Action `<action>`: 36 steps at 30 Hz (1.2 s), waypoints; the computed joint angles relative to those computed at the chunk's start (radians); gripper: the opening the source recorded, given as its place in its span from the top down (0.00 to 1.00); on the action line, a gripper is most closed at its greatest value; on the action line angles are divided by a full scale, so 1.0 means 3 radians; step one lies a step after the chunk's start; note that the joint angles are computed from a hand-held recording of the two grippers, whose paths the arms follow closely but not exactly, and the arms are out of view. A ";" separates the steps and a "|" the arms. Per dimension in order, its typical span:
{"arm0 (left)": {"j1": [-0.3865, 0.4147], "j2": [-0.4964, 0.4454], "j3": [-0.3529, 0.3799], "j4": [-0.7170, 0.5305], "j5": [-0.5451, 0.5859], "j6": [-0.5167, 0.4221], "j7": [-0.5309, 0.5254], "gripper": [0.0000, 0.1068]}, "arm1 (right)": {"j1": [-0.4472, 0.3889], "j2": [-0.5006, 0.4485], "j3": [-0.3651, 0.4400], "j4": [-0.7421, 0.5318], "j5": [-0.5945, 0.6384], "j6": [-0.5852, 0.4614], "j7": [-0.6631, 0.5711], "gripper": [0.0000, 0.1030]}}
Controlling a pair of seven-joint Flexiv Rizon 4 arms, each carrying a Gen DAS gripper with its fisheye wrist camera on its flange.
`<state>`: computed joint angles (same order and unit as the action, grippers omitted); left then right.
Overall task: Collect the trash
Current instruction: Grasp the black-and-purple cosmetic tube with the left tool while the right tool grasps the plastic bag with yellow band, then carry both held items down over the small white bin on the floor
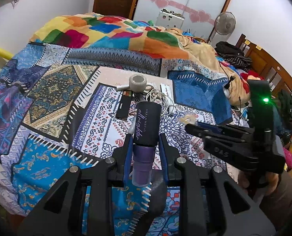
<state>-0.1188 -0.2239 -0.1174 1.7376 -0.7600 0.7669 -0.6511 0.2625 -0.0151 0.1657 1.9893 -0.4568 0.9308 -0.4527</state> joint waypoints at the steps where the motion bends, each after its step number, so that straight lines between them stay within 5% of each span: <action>1: 0.0006 0.0034 0.0007 0.0009 -0.0011 -0.0008 0.0003 0.76 | 0.0007 0.0053 0.0013 -0.0002 -0.0038 -0.0040 0.0040 0.82; 21: 0.0119 0.0932 0.0455 0.0305 -0.0398 -0.0314 0.0177 0.76 | 0.0198 0.0646 0.0457 -0.0361 -0.0790 -0.0709 0.0613 0.82; 36: 0.0438 0.1429 0.0965 0.0535 -0.0528 -0.0649 0.0470 0.76 | 0.0679 0.0451 0.0707 -0.0787 -0.1204 -0.1063 0.0826 0.82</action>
<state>0.0125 0.2047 0.1720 1.8980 -0.9183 0.5720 -0.5100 0.4662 0.1201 0.3778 1.7532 -0.8181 0.6119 -0.2048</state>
